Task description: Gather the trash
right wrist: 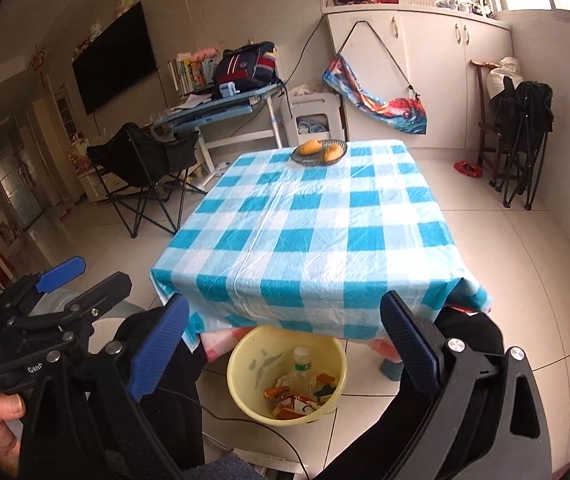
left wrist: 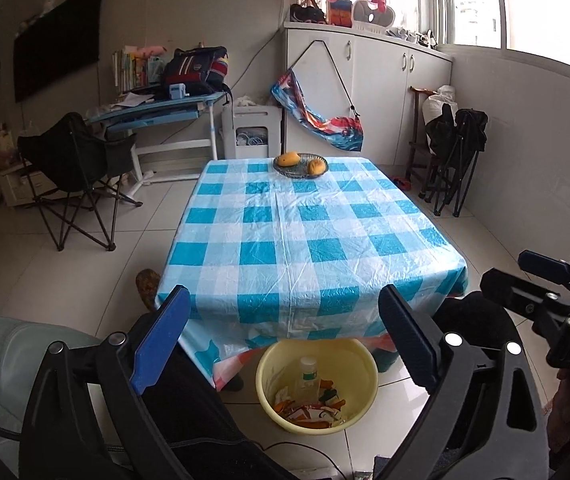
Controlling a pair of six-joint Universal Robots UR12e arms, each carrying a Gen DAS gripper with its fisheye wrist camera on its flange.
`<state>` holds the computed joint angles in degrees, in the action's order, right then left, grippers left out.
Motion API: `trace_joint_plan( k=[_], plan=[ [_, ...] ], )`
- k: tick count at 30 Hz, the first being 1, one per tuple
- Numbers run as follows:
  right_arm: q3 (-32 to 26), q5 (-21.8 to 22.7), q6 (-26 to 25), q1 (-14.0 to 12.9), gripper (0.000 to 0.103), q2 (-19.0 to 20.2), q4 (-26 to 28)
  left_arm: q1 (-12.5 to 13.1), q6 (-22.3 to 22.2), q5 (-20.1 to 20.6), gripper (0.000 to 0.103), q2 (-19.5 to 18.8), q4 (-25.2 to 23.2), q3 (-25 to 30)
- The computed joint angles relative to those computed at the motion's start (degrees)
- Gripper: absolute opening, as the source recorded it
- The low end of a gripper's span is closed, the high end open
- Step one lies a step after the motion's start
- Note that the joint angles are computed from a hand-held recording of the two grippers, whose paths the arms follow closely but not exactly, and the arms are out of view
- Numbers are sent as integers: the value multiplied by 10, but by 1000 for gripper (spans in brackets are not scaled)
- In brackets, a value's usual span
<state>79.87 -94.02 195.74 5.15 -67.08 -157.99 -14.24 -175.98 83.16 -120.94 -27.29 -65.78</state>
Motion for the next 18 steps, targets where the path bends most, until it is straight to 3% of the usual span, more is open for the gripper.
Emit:
trace_joint_plan(
  k=[3, 6, 8, 10, 14, 18],
  plan=[
    [5, -38, 11, 11, 96, -10, -16, -3, -11, 7, 95, 11, 20, -10],
    [23, -38, 25, 18, 96, -18, -33, -5, -25, 15, 95, 23, 32, -21],
    [30, -29, 12, 24, 96, -21, -24, -5, -41, 21, 95, 31, 38, -29],
    [23, -58, -11, 32, 96, -18, -15, -5, -58, 26, 95, 39, 51, -40],
    [31, -80, -12, 32, 96, -20, -64, -11, -65, 46, 95, 47, 91, -53],
    [29, -82, -8, 30, 96, -19, -61, -12, -76, 65, 95, 51, 114, -57]
  ],
)
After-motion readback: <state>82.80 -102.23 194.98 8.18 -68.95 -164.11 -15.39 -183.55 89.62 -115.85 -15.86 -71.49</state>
